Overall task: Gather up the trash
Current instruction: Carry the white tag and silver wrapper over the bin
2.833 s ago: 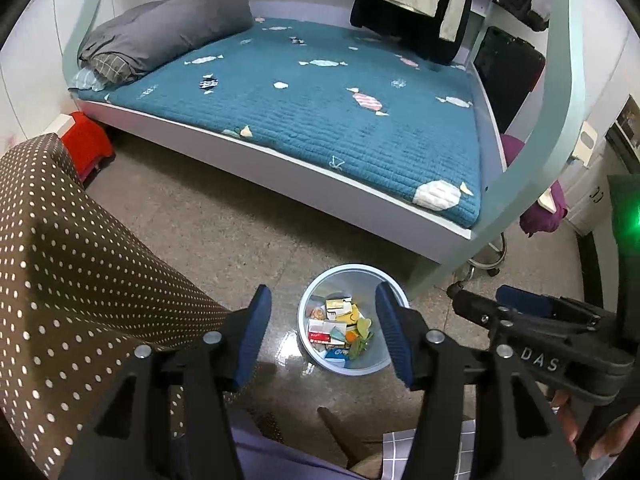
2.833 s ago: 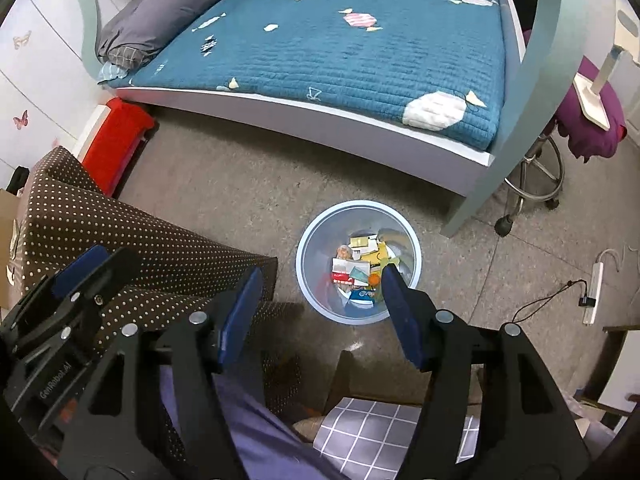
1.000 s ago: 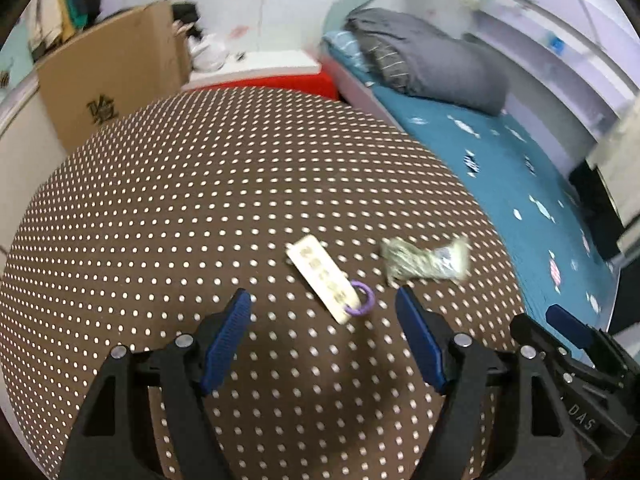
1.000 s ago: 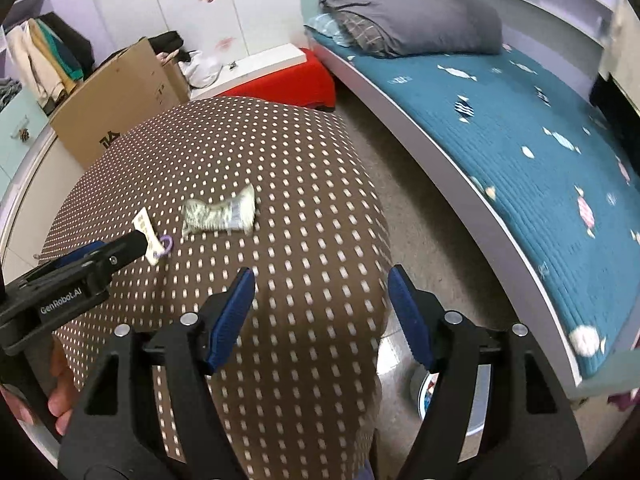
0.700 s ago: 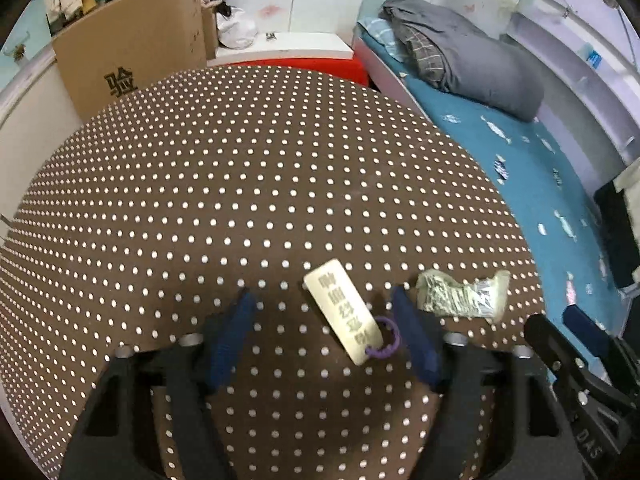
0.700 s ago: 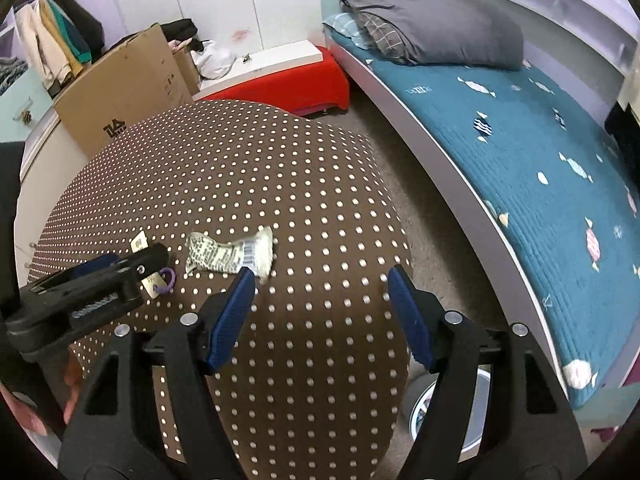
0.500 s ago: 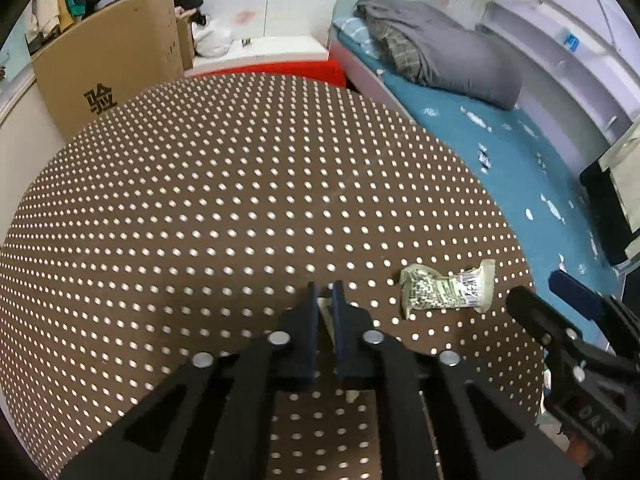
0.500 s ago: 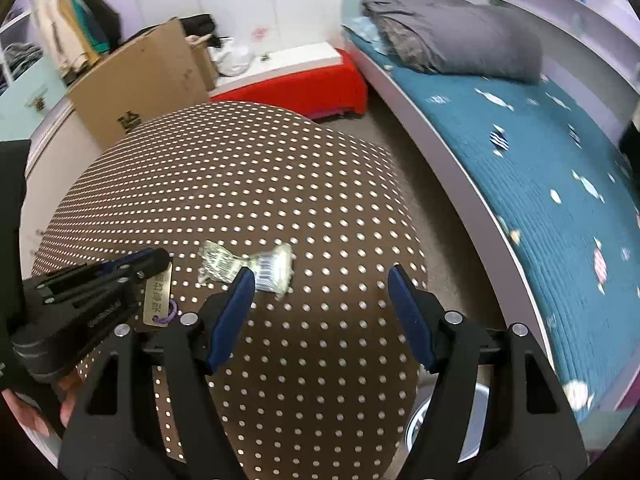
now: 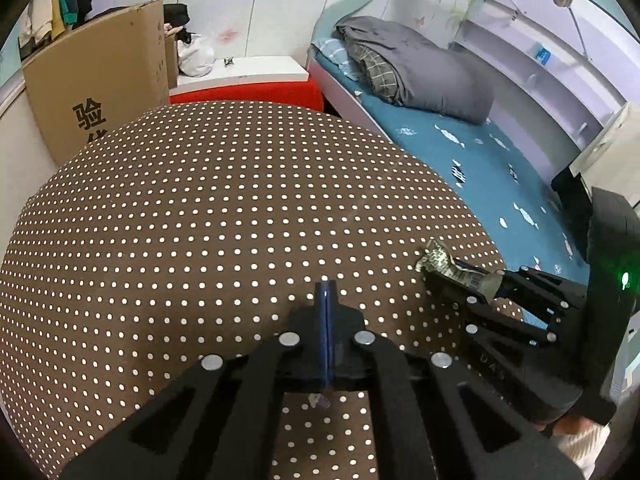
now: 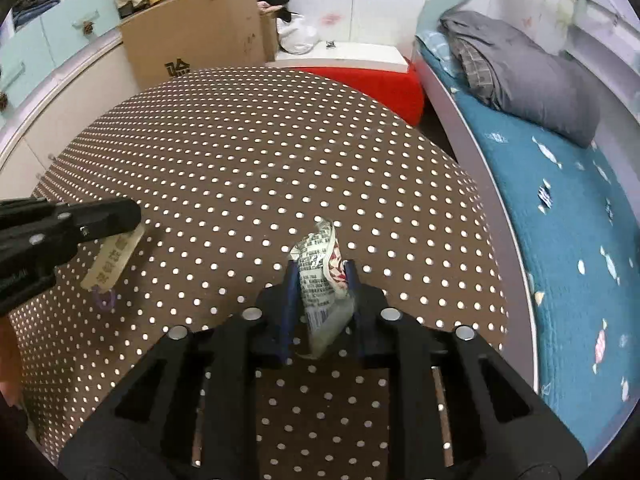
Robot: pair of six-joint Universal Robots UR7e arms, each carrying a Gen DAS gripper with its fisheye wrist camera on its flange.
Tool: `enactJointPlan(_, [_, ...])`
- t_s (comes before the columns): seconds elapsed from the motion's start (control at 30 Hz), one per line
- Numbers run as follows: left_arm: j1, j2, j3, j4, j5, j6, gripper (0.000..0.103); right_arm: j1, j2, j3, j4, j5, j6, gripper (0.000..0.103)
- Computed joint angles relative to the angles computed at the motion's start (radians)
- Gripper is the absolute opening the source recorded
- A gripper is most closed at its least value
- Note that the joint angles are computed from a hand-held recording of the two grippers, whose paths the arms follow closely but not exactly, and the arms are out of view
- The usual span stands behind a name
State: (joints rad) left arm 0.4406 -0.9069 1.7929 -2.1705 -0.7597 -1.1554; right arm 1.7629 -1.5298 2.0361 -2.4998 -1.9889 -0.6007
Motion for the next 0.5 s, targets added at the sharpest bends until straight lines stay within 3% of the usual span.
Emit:
enactJointPlan(0.23, [-0.028,0.049,-0.029,-0.035,-0.026,0.032,0.001,-0.049,-0.085,0.011,0.063,0.039,0.083,0.013])
enactJointPlan(0.5, [-0.061,0.155,-0.108,-0.092,-0.078,0.119,0.001,-0.158,-0.281,0.064,0.096,0.081,0.119,0.013])
